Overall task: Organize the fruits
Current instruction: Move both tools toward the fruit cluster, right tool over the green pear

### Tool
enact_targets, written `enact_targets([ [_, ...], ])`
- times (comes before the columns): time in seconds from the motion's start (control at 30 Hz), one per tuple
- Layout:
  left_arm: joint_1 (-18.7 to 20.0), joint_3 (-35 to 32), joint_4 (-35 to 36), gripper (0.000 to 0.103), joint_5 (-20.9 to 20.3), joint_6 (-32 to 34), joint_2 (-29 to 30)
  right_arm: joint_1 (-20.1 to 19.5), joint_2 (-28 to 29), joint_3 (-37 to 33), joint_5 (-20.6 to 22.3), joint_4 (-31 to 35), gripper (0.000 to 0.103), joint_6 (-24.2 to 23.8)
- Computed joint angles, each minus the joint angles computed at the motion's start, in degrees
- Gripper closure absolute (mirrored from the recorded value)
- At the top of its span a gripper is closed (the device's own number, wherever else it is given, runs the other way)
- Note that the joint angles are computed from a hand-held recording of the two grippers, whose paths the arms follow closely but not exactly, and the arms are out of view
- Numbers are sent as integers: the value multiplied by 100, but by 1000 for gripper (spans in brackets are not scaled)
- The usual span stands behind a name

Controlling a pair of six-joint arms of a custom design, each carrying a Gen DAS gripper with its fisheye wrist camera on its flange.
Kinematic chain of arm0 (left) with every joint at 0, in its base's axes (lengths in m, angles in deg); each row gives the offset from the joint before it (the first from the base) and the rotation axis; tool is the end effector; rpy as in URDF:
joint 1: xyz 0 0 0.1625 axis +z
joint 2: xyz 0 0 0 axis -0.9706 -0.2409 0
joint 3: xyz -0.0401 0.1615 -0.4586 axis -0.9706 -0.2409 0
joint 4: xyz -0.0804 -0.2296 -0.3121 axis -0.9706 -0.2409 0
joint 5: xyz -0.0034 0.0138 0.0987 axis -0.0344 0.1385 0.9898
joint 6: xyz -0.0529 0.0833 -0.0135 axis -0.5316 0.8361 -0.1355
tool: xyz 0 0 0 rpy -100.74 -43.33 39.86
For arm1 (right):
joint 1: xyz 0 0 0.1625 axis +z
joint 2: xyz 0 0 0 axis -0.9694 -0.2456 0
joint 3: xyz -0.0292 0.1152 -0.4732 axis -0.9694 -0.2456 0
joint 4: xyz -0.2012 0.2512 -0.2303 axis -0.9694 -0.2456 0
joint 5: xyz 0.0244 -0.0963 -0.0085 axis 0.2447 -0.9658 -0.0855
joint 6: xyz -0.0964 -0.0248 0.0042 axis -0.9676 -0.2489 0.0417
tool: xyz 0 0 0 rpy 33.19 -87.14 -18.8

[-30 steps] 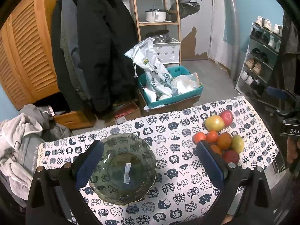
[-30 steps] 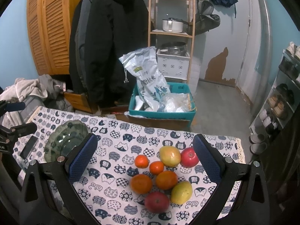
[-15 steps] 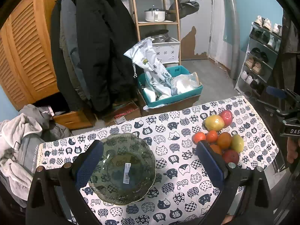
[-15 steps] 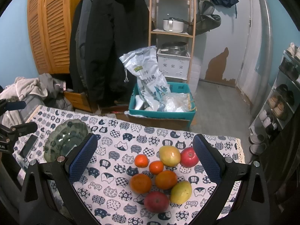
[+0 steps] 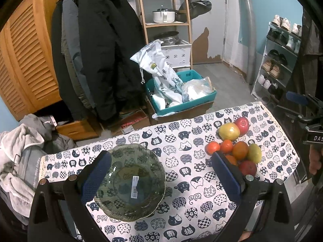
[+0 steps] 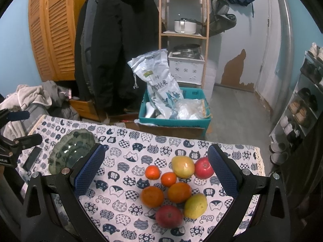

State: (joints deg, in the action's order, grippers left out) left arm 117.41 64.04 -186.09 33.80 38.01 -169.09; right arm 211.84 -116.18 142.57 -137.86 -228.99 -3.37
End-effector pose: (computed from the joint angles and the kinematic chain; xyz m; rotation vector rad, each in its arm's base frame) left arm -0.1516 -0.4158 0.4916 0.6795 2.2310 -0.7759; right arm 0.5075 -0.4103 0.1310 0.6685 -2.2580 0.9561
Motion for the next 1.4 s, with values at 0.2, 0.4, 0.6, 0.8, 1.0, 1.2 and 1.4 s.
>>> enact_targets([
  [0.2,-71,99,42,3,7,-94,-24,12,-9,45,-35,-19,2,44],
  [0.4,70,133,-86,3,-181,-86,147,-84,-137,183,-151,20,2,164],
  [0.6,226,116,-273,3,-324,63,449,-196,-280,373,-342,86,2,405],
  [0.8,262,140,-429,3,-496,-36,746,-367,-445,578,-357,181,2,622],
  [1.0,277,302,-690,3,-600,-39,994,-550,-548,784,-398,379,2,873],
  [1.2,296,377,-773,3,-768,-164,1292,-794,-657,961,-270,547,2,1143],
  [1.4,439,386,-865,2,-912,-113,1638,-1064,-722,1101,-101,986,2,1458],
])
